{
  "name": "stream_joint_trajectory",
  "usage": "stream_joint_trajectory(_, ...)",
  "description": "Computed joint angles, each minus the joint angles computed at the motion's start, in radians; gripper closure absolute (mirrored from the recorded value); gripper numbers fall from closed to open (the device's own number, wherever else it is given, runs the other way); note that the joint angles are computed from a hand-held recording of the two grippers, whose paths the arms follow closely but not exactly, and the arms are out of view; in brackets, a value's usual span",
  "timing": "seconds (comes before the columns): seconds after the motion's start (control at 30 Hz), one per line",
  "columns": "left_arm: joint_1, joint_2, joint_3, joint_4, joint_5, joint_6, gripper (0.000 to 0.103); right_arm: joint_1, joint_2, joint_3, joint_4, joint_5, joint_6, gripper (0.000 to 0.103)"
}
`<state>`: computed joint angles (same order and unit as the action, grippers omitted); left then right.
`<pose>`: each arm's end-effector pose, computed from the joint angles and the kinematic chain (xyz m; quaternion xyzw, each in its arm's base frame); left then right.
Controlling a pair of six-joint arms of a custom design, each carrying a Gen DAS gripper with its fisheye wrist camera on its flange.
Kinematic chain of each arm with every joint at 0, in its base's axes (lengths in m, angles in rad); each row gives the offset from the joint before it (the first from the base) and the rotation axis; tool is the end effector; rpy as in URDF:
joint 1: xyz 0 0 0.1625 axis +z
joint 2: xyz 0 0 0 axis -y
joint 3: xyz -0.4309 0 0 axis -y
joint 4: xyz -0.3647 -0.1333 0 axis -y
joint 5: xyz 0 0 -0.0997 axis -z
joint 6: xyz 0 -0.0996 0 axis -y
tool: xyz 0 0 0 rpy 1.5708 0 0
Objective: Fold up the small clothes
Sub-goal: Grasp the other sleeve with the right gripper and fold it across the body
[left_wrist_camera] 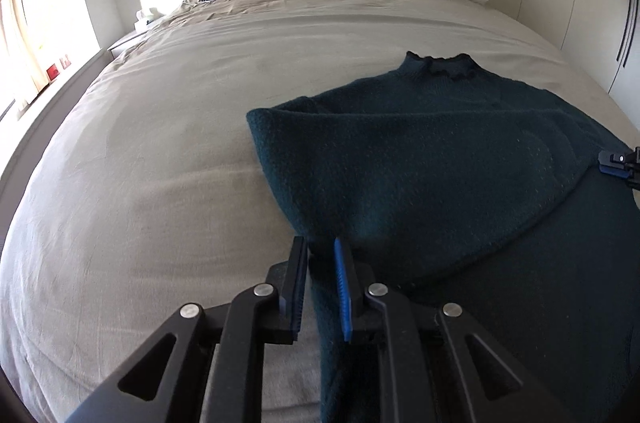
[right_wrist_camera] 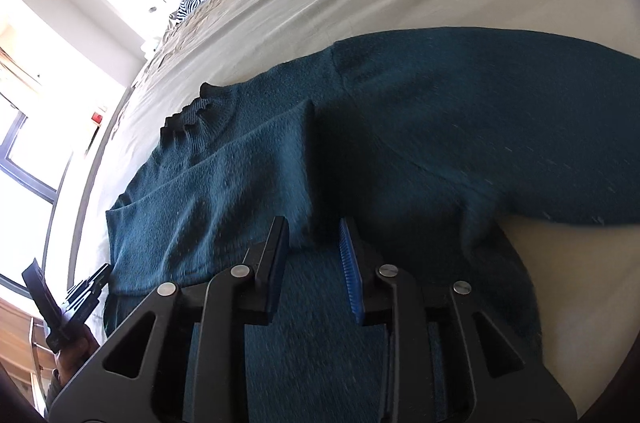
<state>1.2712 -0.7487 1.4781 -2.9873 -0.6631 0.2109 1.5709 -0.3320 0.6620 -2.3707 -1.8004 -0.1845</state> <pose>-0.0053 -0.7347 0.2286 0.0708 0.8561 -0.3207 0.3990 0.1107 -0.8852 0.1434 0.0625 -0.9645 0.2200 0.1322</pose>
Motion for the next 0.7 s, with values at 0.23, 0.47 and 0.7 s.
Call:
stream_joint_trajectory(0.23,-0.054,-0.056,0.11,-0.062,0.031,-0.059,0.083,-0.078,-0.274,0.428,-0.33,0.09,0.106,0.038)
stream_joint_trajectory(0.47,-0.099,-0.084,0.167,-0.151,-0.162,-0.14,0.026,-0.237,-0.444,0.617,-0.555,0.194,0.43,0.038)
stream_joint_trajectory(0.7,-0.079,-0.039,0.115,-0.051,-0.324,-0.325,0.026,-0.326,-0.455,0.595,-0.641,0.282,0.576,0.039)
